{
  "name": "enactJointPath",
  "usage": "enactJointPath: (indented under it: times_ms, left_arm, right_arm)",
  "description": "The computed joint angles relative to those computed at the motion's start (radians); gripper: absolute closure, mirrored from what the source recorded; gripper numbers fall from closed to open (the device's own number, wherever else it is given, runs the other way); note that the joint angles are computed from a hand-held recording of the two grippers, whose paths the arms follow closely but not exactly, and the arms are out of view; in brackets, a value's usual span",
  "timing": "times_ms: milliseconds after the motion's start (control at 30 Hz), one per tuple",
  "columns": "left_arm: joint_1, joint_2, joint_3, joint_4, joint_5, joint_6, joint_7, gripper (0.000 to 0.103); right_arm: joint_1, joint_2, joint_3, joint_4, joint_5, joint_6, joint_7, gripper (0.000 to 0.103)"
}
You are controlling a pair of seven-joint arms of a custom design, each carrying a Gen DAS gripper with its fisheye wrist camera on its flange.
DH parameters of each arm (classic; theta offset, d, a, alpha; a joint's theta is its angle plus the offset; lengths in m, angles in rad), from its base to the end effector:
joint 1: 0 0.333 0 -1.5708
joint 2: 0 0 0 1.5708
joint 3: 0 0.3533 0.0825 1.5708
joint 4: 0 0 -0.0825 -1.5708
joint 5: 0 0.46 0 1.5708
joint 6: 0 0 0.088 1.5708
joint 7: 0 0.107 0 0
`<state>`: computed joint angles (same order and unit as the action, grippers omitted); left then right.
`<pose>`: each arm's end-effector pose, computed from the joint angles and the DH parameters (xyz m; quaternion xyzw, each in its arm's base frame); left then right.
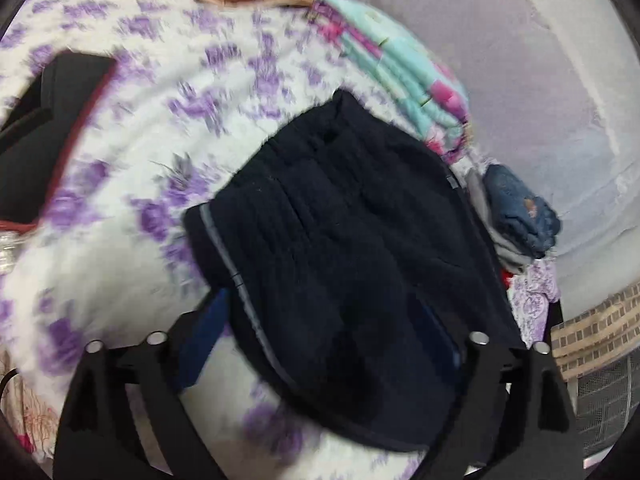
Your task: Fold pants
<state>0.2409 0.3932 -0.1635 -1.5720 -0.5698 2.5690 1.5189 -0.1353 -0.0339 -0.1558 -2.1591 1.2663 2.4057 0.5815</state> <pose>0.7946 0.0900 0.4896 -0.8098 0.4528 -0.3716 0.0334 0.5972 -0.1729 0.4421 -0.5622 0.6804 -0.0443 0.4679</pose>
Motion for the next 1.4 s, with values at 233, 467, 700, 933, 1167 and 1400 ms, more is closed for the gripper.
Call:
enactJointPath:
  times_ms: [233,467,700,933,1167,1400]
  left_arm:
    - [-0.070,-0.011,0.070,-0.012,0.208,0.004,-0.148,0.064]
    - [0.013,-0.061,0.018,-0.078,0.046,0.002,-0.041,0.033]
    - [-0.074,0.028,0.052,0.024,0.195,0.044,-0.156,0.025]
    - [-0.011,-0.100,-0.019,-0.104,0.035,0.074,-0.002,0.089]
    - [-0.056,-0.144,0.066,-0.175,0.108,-0.037,-0.058,0.062]
    - [-0.039,-0.223,0.078,-0.232,0.078,0.001,-0.021,0.027]
  right_arm:
    - [0.045,0.018,0.036,0.013,-0.059,0.072,0.138,0.028]
    - [0.038,0.007,0.021,0.005,-0.161,0.017,0.204,0.056]
    - [0.020,0.044,0.028,0.024,-0.076,0.011,0.193,0.092]
    - [0.005,-0.001,0.009,0.008,-0.024,-0.003,0.150,0.095]
    - [-0.003,0.015,-0.005,0.018,-0.203,-0.036,0.247,0.092]
    - [0.016,-0.086,0.006,-0.047,-0.165,0.202,0.209,0.067]
